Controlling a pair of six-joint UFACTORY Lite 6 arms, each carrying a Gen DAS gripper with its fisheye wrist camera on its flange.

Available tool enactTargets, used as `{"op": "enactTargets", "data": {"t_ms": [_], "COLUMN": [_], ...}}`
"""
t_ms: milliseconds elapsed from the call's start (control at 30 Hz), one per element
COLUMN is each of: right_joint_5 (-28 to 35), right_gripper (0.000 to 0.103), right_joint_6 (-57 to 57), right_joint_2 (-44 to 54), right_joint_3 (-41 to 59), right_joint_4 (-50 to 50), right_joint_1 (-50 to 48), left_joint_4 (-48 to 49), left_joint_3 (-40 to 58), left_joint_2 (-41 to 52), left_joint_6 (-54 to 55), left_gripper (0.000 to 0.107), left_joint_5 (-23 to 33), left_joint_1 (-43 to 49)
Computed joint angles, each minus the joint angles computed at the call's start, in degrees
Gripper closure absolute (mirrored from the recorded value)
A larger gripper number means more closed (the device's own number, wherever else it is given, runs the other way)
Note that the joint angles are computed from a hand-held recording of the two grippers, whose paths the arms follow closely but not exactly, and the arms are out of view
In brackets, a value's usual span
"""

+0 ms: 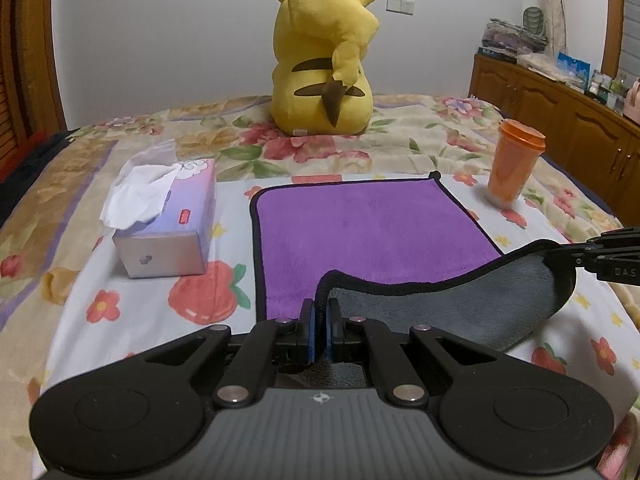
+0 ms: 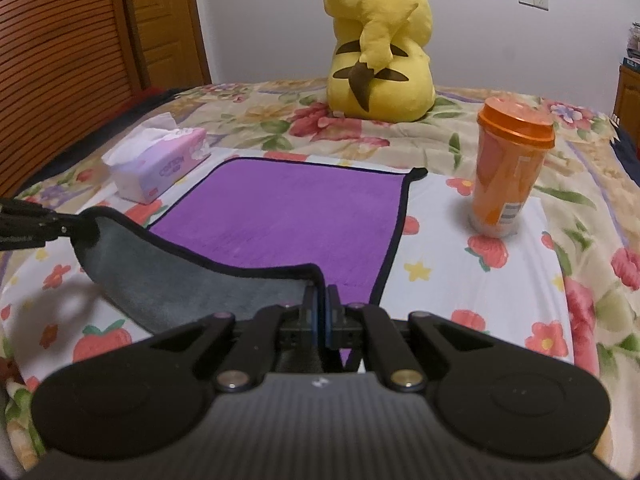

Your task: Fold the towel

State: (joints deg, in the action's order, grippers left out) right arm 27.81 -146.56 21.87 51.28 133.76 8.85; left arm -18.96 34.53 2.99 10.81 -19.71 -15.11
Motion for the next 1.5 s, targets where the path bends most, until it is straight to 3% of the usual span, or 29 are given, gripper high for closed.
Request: {"op": "enactTargets", "data": {"t_ms": [500,767,1200,1400,1500], "right_joint_5": [2.28,4.62,4.41,3.90,3.71], "right_gripper": [0.099,0.099,0.099,0.099,0.099], "right_joint_6": [-3.80,-6.04,-12.75,-12.70,-16.04], "right_joint_2": [0.90,-2.11,-0.18,1.89,3.67], "right_joint_3": [1.99,0.79,4.40,8.45,10.68], "right_joint_4": [2.39,4.91,11.52,11.16,14.18], "right_joint_1": [-0.02,-0.28,1.07,1.02,1.55], "left_joint_4": [10.47,3.43,7.46,-0.16,0.43], "left_joint_3": [5.55,7.78,13.80,17.87,20.28], "left_joint_2": [3.21,3.98,5.80,8.54,10.51], "left_joint_6": [-7.68,0.32,-1.84,5.58,5.84], "left_gripper": [0.099,0.099,0.099,0.099,0.099], "left_joint_5": [0.86,-0.05,1.25,0.16,0.19], "left_joint_1": [2.30,1.76,3.55,2.99,3.52]}}
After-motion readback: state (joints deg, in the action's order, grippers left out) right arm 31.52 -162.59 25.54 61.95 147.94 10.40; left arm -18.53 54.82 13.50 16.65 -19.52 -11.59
